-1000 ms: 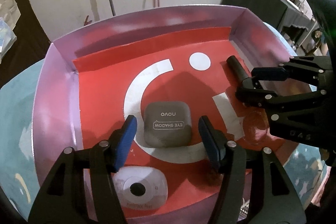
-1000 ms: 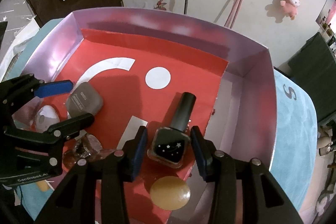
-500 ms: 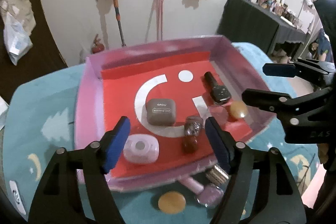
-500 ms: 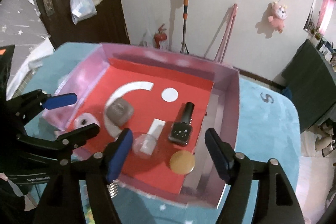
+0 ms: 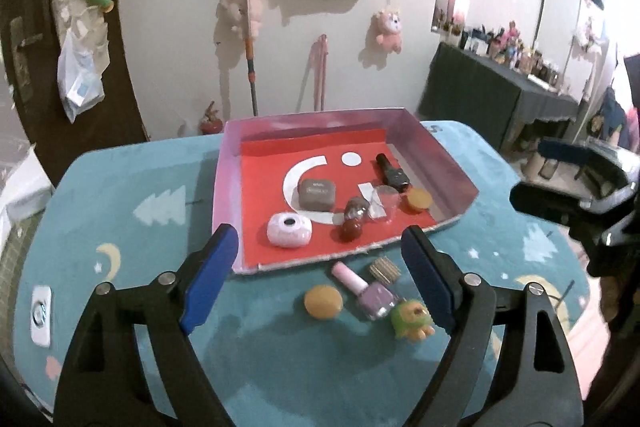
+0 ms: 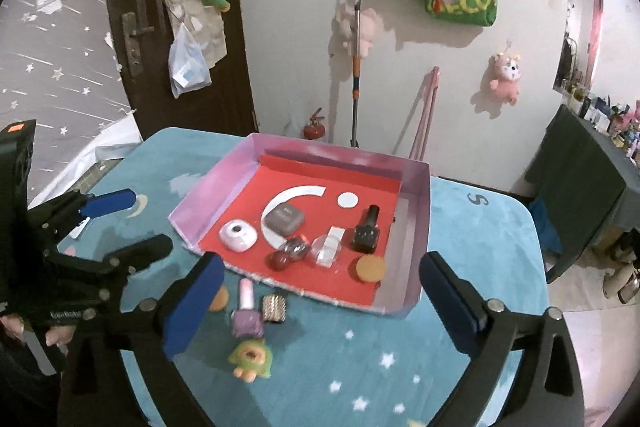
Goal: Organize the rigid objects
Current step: 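Lift both tools out of the box toward the remaining items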
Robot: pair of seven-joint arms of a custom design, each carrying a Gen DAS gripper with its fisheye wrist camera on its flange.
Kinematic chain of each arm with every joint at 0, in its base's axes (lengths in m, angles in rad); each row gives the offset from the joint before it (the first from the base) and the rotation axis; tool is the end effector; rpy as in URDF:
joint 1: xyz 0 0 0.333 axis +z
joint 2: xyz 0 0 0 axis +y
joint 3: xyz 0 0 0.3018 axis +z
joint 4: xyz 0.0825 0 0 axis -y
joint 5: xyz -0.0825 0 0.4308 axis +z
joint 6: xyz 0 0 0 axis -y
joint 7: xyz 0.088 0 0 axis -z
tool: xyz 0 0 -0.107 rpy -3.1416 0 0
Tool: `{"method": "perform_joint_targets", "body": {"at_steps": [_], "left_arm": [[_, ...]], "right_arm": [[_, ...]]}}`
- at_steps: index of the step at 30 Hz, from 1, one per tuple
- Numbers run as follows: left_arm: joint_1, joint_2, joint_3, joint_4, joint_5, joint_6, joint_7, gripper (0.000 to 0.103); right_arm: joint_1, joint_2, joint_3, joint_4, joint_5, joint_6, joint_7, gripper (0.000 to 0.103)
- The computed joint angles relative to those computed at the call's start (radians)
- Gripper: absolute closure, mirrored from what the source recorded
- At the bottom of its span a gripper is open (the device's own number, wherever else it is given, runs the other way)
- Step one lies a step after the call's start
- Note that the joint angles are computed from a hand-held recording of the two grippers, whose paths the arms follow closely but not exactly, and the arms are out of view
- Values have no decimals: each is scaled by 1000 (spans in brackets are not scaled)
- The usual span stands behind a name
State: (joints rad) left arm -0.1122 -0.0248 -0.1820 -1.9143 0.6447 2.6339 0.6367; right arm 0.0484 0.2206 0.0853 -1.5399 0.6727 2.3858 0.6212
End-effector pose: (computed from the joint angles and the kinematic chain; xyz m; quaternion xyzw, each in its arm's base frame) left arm 0.6133 -0.2025 0.5560 -0.6982 0.5775 -0.2973 0.3012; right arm 0.7130 0.0957 0.5766 -0.8295 0.3737 -0.1595 0.3832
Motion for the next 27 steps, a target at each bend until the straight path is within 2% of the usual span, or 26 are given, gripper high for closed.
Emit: {"method": "perform_joint_targets", "body": {"at_steps": [2,5,9,15,21,27], "left_arm": [[3,-36,-3,-50,30,29,-58,18],[19,-67,-19,-108,76,72,-126,12],[43,-99,-45,-178,126,103,-216,11],[59,-95,-75,-224,201,94,-321,11],[44,-57,-48,-242,137,119,-292,11],[30,-12,-20,-222,80,106,-239,11]], "right_arm": [[-8,-52,3,-80,50,27,-48,0],[0,-124,-10,-201,126,67,-125,0],[26,-173,-40,-304,197,92,-192,0],[59,-180,-61,-383,247,141,-242,0],[65,-118,-52,-370,195,146,-202,0],[48,-64,-32,-333,130,122,-138,0]]}}
